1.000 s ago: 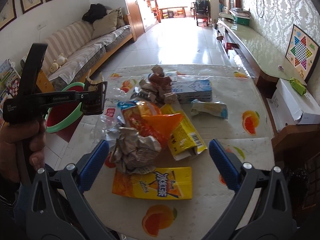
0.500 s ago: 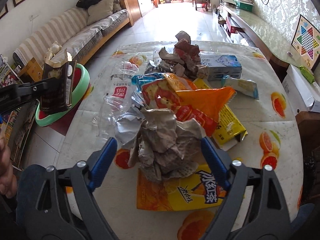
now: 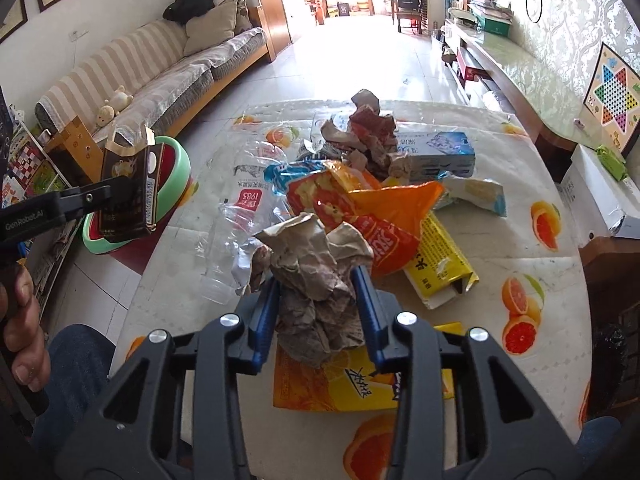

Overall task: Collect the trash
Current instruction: 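Grasp the crumpled brown paper with the right tool while the left tool holds the box, then drop the dark box from the left tool and paper from the right tool into the bin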

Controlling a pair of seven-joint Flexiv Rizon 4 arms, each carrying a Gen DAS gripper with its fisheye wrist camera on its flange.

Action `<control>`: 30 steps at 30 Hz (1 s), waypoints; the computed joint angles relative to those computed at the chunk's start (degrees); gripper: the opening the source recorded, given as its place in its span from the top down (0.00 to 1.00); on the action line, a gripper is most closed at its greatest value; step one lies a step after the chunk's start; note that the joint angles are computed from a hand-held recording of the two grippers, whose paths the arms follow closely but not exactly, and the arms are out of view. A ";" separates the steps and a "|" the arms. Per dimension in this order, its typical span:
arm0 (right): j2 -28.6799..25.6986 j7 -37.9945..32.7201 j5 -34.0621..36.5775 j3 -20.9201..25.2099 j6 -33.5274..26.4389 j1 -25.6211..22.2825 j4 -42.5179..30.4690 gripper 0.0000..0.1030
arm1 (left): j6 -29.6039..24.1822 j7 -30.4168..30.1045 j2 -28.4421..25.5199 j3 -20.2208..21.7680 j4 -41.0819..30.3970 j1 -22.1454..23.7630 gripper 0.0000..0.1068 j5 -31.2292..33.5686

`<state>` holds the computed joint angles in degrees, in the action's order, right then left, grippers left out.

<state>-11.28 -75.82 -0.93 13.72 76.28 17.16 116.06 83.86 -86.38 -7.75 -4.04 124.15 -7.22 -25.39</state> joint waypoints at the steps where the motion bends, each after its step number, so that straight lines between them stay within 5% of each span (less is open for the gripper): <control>1: 0.55 -0.04 -0.17 -0.10 0.26 -0.06 0.22 0.65 | -0.24 -0.39 0.33 0.28 -0.02 -0.11 0.81 0.48; 9: 3.15 -1.05 -1.50 -0.70 2.99 -0.23 0.23 0.65 | -2.65 -7.49 3.88 4.39 -0.38 0.15 0.81 9.67; 19: 0.72 -6.01 1.02 1.49 2.61 1.11 -6.40 0.65 | -5.53 -13.03 7.33 8.72 -0.21 7.07 0.81 19.99; 30: -7.51 -5.78 -1.26 3.04 0.83 6.10 -18.57 0.65 | -4.46 -2.08 3.15 9.33 -0.52 13.22 0.81 10.61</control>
<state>-18.79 -81.60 -2.19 16.75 77.11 23.27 97.49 79.40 -88.46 -4.60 5.30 123.63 6.00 -14.78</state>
